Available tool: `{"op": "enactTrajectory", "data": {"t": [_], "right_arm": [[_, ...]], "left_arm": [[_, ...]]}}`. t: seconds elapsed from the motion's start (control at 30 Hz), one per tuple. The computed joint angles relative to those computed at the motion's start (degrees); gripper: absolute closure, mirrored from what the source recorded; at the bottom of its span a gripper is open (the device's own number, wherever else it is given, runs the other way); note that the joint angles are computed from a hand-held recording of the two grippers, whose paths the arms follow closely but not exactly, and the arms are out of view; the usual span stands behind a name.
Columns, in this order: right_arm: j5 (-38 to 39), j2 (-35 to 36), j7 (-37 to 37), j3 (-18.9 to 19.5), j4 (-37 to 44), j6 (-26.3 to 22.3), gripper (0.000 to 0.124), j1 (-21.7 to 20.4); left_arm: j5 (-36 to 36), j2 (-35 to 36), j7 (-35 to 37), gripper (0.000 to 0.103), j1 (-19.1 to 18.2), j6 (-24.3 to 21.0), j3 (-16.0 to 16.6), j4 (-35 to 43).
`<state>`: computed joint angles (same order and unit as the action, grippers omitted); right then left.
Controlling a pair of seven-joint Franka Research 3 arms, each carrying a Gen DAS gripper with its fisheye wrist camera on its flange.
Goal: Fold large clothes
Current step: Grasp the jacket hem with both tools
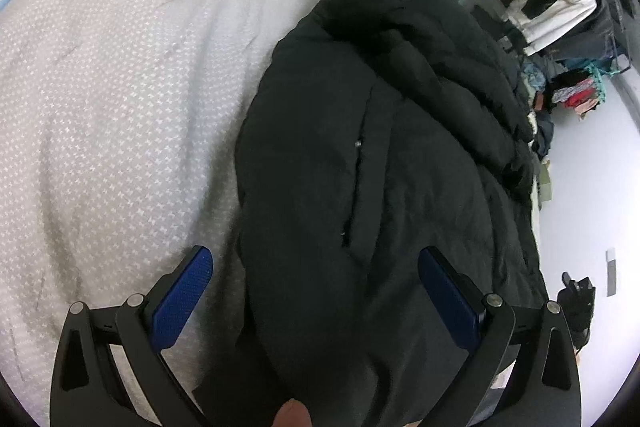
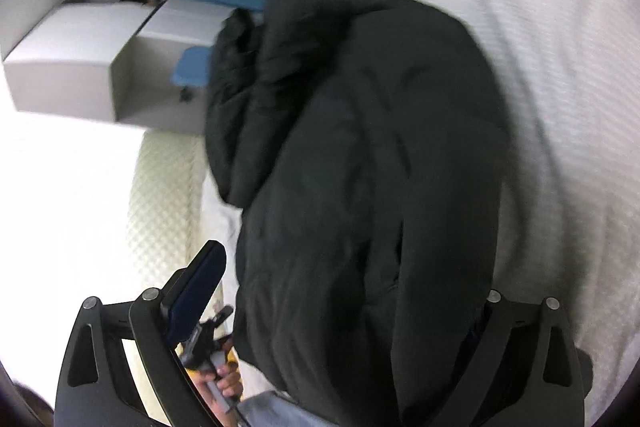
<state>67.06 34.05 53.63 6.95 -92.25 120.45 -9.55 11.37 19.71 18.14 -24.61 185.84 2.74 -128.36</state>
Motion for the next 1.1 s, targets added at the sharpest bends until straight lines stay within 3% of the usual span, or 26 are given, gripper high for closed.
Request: {"op": "enactTrajectory", "data": {"t": [0.07, 0.17, 0.27, 0.4, 0.5, 0.6, 0.73, 0.9, 0.97, 1.03, 1.1], "right_arm": [[-1.4, -0.1, 0.5, -0.3, 0.1, 0.8, 0.026, 0.9], [-5.1, 0.7, 5.2, -1.5, 0.8, 3.2, 0.026, 2.7], [-10.0, 2.1, 12.1, -2.7, 1.7, 5.4, 0.028, 4.0], [-13.3, 3.9, 17.0, -2.2, 3.1, 4.9, 0.028, 3.2], [-13.4, 5.6, 15.4, -0.2, 5.3, 0.7, 0.030, 1.8], [-12.3, 5.7, 10.7, 1.6, 6.2, -1.9, 0.030, 1.0], [-7.0, 5.2, 3.3, 3.4, 6.0, -5.0, 0.036, -0.9], [-1.9, 3.5, -3.3, 3.4, 4.5, -7.2, 0.049, -1.6], [-0.7, 2.4, -5.5, 2.9, 3.5, -6.7, 0.061, -1.2], [0.6, 1.6, -7.0, 2.3, 2.0, -5.5, 0.085, -0.9], [2.5, 0.6, -7.8, 1.9, 0.6, -4.1, 0.098, -0.8]], "left_arm": [[0.1, -0.2, 0.1, 0.002, -1.8, 1.7, 1.8, -0.6], [-0.2, 0.1, 1.7, 0.002, 1.4, 1.8, -1.4, -0.3], [-0.3, 1.7, 3.3, 0.005, 9.5, 0.3, -9.5, 0.9], [-0.1, 6.4, 5.4, 0.018, 24.0, 2.5, -23.7, 2.0], [2.8, 9.6, 6.3, 0.022, 29.3, 5.7, -29.1, 3.1], [7.4, 13.4, 5.5, 0.033, 33.5, 9.4, -33.6, 4.6], [9.0, 14.6, 2.6, 0.047, 31.3, 11.9, -31.3, 5.5], [9.5, 15.2, -1.0, 0.075, 28.1, 18.6, -27.4, 5.3], [8.6, 14.5, -2.0, 0.082, 25.7, 20.4, -25.1, 4.9], [6.9, 13.1, -2.4, 0.088, 22.4, 21.6, -22.1, 4.5], [5.0, 11.4, -2.2, 0.092, 19.1, 23.9, -19.1, 3.4]]}}
